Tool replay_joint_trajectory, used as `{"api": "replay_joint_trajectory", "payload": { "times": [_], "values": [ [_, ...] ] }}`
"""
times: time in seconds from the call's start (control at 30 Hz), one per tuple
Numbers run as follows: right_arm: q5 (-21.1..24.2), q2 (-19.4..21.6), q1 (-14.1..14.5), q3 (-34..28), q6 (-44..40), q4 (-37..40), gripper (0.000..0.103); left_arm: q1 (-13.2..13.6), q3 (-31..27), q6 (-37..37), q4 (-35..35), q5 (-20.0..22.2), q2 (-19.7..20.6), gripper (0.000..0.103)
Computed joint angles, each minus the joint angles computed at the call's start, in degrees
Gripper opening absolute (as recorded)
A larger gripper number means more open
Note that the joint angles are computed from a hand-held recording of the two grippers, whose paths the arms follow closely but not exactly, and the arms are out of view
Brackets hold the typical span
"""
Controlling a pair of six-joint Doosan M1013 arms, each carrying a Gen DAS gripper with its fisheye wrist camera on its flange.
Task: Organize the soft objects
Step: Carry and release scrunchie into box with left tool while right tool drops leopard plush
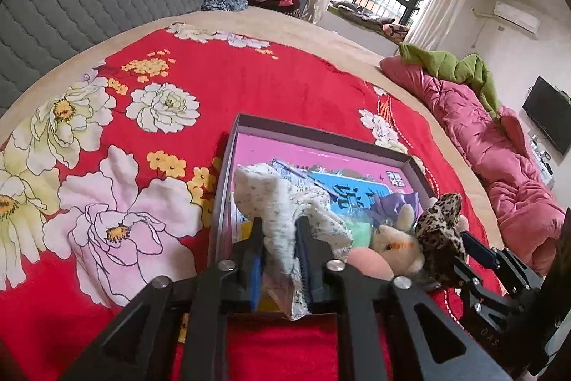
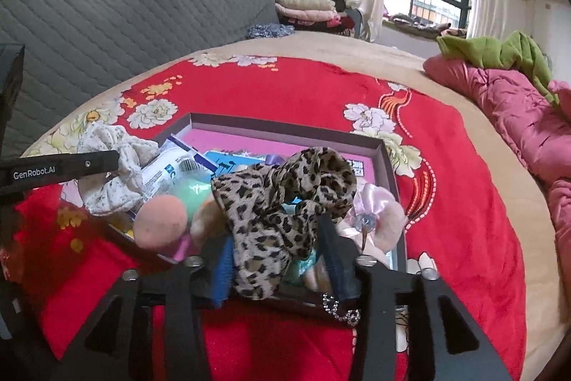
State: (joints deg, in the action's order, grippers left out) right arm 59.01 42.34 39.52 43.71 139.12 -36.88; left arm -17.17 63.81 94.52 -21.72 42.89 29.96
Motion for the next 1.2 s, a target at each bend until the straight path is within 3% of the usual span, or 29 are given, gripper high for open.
{"api": "replay_joint_trajectory", "payload": {
  "times": [0.13,0.23,0.43,0.7,1.2],
  "values": [
    [-1.09,-0.84,0.43,1.18,1.95,-2.85,0.065,-0.34,0.51,-0.64,1.74,-1.72,-0.50,0.051],
    [-1.48,-1.36,0.60,1.80,3.13,-4.41,0.068,-0.63,0.63,-2.05,4.14,-2.44,-0.74,0.056],
    [-3.77,-2.95,0.94,3.86,5.60,-7.06,0.071,-0.68,1.64,-4.25,6.78,-4.98,-1.82,0.058],
    [-4.64,-4.79,2.17,5.85,7.25,-8.67,0.072,-1.39,4.07,-2.03,6.66,-5.09,-4.27,0.058],
    [1.36,-7.13,5.15,8.79,14.10,-8.34,0.074,-4.92,10.90,-2.79,11.03,-4.41,-9.84,0.059]
  ]
}}
